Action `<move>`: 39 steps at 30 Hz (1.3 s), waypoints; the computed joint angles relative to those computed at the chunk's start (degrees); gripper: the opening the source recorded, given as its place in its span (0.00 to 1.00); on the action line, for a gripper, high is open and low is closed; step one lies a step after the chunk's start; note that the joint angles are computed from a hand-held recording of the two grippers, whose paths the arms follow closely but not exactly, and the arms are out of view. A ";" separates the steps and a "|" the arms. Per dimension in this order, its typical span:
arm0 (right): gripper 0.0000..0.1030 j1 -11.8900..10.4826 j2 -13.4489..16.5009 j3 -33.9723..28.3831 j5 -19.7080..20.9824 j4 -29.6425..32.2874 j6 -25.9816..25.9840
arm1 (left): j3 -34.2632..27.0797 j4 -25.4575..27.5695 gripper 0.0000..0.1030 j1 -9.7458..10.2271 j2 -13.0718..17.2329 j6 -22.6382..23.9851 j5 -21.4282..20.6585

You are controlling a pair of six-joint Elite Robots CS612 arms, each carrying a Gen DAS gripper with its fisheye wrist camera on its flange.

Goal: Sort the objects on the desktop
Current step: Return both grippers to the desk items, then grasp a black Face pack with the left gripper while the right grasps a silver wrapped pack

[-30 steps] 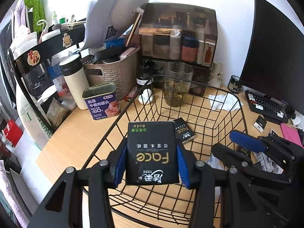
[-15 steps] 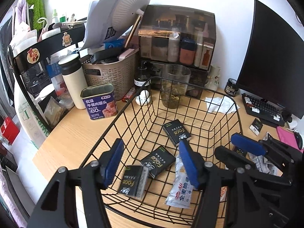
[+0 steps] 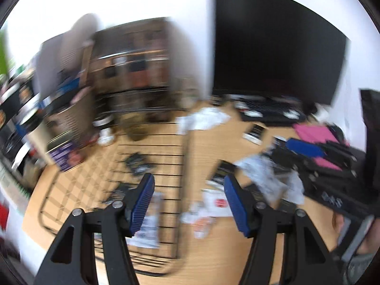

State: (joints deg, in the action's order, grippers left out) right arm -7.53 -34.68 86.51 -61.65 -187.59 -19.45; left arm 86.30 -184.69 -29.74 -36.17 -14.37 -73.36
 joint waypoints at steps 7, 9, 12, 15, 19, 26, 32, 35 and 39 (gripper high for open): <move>0.38 -4.32 0.49 2.55 -5.39 1.20 2.71 | -5.25 5.88 0.65 -3.02 3.70 8.40 -7.00; 0.38 -5.03 0.86 2.66 -6.94 1.88 3.58 | -7.36 9.20 0.65 -3.44 5.23 9.90 -8.79; 0.38 -5.83 1.06 2.88 -7.63 1.90 3.15 | -10.00 13.44 0.65 -3.86 7.20 11.33 -10.49; 0.38 -6.54 1.11 3.15 -6.90 0.99 3.62 | -11.37 15.54 0.65 -4.04 8.38 11.25 -10.79; 0.39 -6.49 1.30 2.88 -6.69 1.64 3.37 | -12.28 16.55 0.65 -3.79 9.17 11.30 -12.04; 0.38 -5.56 2.40 1.56 -7.40 4.12 2.74 | -14.00 18.04 0.65 -3.08 10.52 9.67 -13.43; 0.39 -4.79 3.21 0.40 -7.47 4.99 2.57 | -14.29 18.97 0.51 -2.68 10.39 7.00 -10.18; 0.39 -4.08 3.87 -0.85 -7.65 5.30 2.61 | -14.03 18.90 0.51 -2.46 10.27 5.36 -7.82; 0.39 -3.19 5.39 -3.29 -7.81 5.98 3.78 | -13.96 18.96 0.51 -1.98 10.21 3.71 -7.41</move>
State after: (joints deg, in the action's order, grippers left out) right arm -10.72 -29.29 83.21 -69.45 -181.61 -15.67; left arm 72.35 -165.73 -31.71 -25.96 -10.66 -80.77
